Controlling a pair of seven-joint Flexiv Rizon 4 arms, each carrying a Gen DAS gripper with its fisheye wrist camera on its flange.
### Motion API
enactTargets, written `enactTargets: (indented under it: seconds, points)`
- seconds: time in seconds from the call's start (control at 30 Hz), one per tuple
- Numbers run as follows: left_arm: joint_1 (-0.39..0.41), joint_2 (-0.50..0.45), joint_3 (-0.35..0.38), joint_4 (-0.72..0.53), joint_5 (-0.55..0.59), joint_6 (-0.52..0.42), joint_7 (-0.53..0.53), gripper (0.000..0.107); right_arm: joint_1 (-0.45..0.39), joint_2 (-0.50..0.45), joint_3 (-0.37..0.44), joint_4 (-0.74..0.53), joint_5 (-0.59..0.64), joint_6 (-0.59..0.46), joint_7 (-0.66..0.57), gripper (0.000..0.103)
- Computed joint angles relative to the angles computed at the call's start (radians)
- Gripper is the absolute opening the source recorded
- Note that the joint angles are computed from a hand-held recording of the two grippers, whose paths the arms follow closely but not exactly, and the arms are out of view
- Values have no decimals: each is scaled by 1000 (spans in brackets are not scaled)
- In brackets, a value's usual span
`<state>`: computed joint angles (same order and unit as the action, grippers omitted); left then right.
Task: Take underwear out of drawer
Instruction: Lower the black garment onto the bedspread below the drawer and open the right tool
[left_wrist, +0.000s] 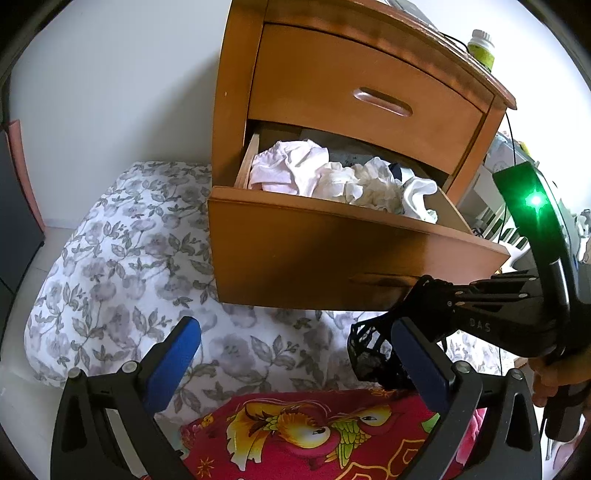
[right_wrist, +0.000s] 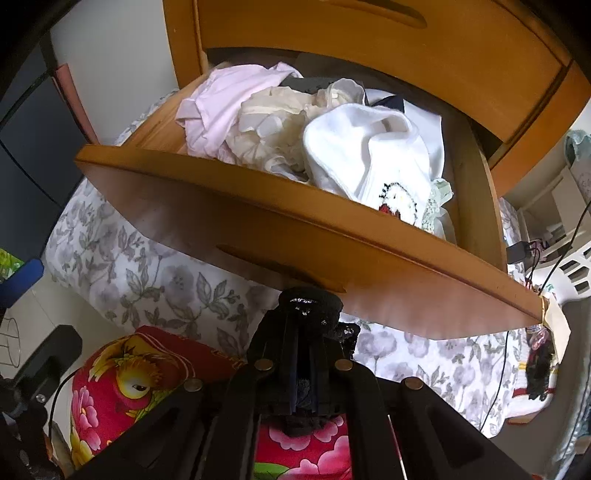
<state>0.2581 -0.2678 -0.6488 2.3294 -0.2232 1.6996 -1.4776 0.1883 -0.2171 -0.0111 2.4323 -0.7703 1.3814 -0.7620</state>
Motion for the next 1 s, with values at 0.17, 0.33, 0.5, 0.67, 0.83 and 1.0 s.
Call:
enactTargets:
  seconds: [0.17, 0.33, 0.5, 0.67, 0.83, 1.0]
  points:
    - [-12, -1, 10, -3, -2, -10, 10, 103, -5, 0, 25, -8, 63, -25, -49, 22]
    - [-17, -1, 12, -3, -12, -11, 22, 103, 1, 1, 18, -6, 58, -34, -39, 30]
    - [-27, -4, 22, -5, -23, -16, 30, 103, 3, 5, 14, -1, 54, -39, -32, 62]
    - [-36, -3, 30, -5, -29, -16, 37, 103, -2, 4, 13, 0, 52, -41, -19, 74]
    - [-62, -3, 58, -7, -32, -18, 44, 103, -3, 11, -8, 12, -9, -24, 15, 90]
    - [-85, 2, 82, -8, -39, -16, 48, 103, -21, 24, -30, 32, -112, 27, 72, 103]
